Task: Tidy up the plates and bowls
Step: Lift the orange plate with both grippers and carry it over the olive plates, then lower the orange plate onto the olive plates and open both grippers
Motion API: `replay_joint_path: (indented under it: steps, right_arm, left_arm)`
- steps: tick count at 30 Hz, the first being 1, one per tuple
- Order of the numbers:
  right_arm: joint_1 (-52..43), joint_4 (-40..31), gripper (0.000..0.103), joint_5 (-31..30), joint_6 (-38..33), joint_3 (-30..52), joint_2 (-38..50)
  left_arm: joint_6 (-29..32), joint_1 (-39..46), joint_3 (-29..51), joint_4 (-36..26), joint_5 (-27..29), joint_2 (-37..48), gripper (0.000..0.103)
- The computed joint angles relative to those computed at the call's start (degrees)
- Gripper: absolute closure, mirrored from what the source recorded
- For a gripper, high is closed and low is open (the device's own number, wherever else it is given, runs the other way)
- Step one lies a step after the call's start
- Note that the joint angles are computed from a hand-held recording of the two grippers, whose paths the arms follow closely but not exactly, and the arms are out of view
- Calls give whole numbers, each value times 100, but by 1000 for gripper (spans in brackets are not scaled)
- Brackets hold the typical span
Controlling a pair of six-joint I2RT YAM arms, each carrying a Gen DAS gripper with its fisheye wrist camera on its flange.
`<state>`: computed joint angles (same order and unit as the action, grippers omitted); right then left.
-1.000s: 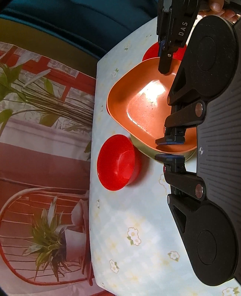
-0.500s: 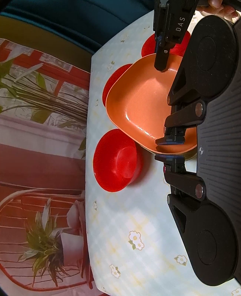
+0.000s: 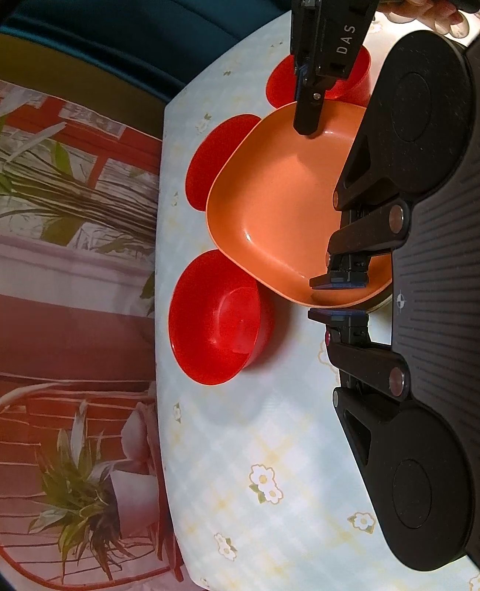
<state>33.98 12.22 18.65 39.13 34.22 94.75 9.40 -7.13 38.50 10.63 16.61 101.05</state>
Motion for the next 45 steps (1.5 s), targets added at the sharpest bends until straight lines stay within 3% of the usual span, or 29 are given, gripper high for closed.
replay_joint_path:
  steps: [45]
  right_arm:
    - [-173, -54, 87, 116, -332, -97, -310]
  left_arm:
    - [-2, 122, -122, 211, -32, 159, 92]
